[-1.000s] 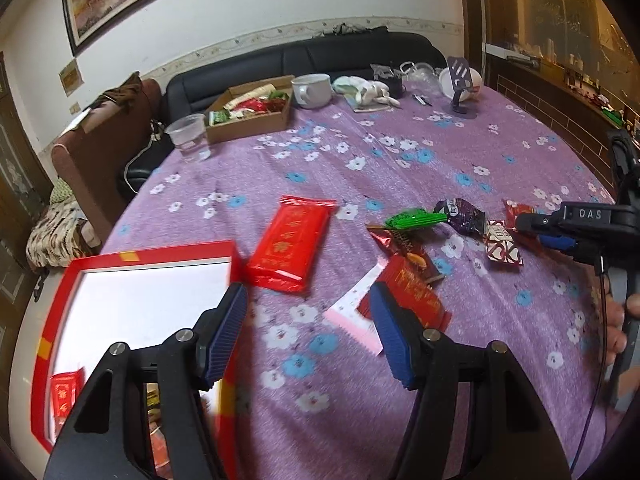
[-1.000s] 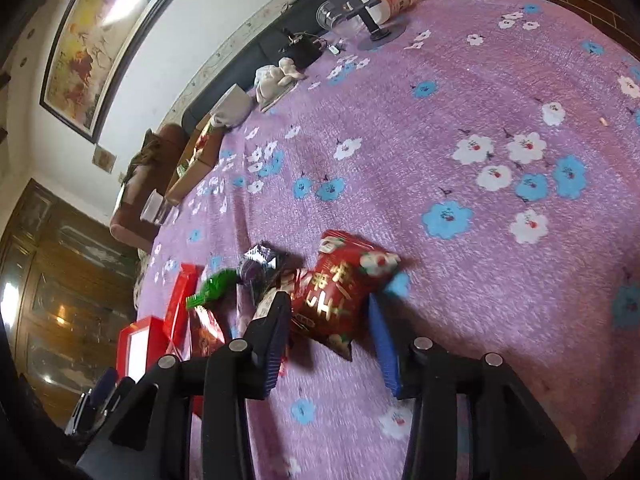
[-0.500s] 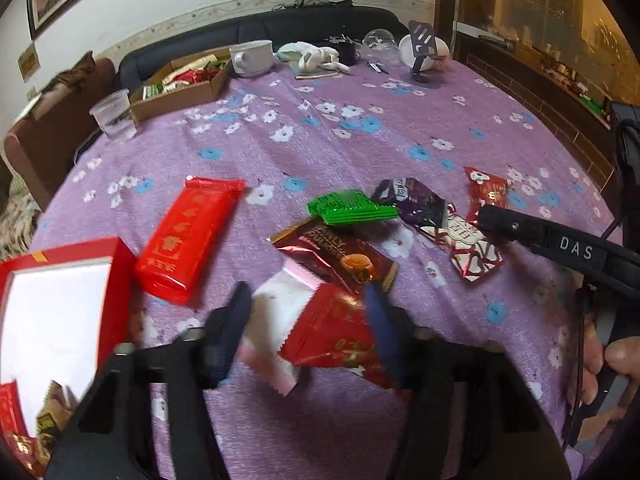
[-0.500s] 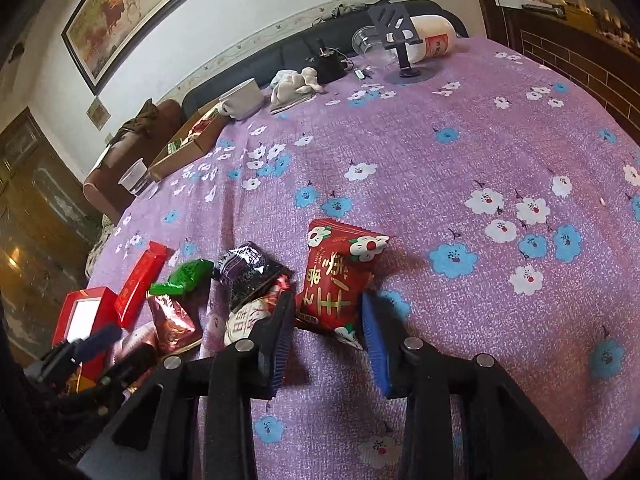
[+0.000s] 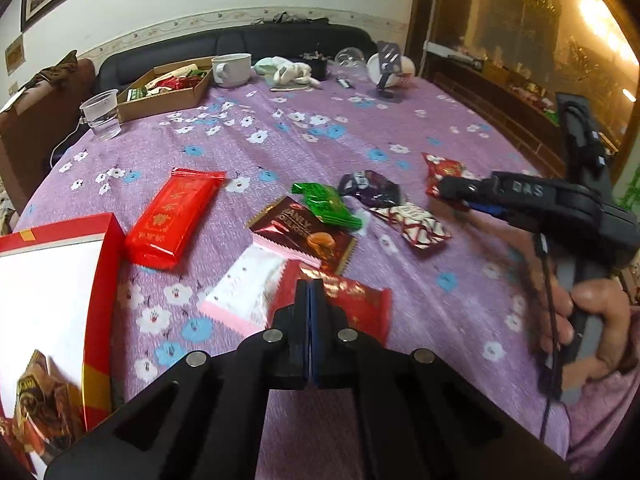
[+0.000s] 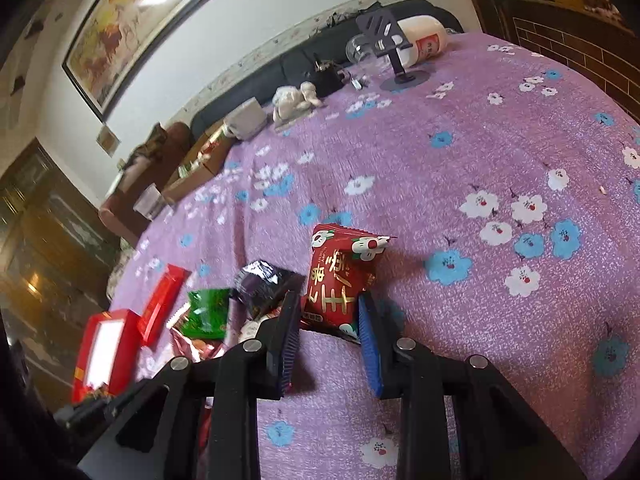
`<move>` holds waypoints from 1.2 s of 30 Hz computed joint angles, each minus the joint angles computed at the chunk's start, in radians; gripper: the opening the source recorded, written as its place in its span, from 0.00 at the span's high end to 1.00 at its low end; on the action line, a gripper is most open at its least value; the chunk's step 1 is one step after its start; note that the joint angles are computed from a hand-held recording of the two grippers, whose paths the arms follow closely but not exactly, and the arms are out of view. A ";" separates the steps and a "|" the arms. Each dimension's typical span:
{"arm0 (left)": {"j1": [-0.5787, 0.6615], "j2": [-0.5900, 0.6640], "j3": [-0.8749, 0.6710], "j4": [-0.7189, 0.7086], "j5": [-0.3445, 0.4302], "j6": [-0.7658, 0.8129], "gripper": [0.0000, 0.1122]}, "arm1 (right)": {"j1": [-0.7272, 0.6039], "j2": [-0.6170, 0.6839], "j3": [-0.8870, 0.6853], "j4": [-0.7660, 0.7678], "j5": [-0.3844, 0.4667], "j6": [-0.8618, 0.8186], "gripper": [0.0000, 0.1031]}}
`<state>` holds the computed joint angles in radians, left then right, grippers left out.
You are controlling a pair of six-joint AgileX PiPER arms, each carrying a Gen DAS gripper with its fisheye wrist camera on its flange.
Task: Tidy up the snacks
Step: 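Close the left tool on a red snack while the right tool reaches the red bag, then carry the red snack with the left tool while the right tool carries the red bag over the tray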
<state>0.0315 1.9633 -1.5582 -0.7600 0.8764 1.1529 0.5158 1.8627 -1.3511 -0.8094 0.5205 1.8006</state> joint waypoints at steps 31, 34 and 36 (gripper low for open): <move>-0.101 0.033 -0.002 0.167 -0.070 -0.105 0.66 | -0.003 -0.044 0.058 -0.125 -0.071 0.143 0.71; -0.073 0.010 0.020 0.127 -0.054 -0.069 0.69 | -0.002 -0.046 0.061 -0.133 -0.070 0.153 0.71; -0.049 -0.004 0.021 0.098 -0.030 -0.054 0.73 | 0.000 -0.047 0.062 -0.143 -0.071 0.162 0.71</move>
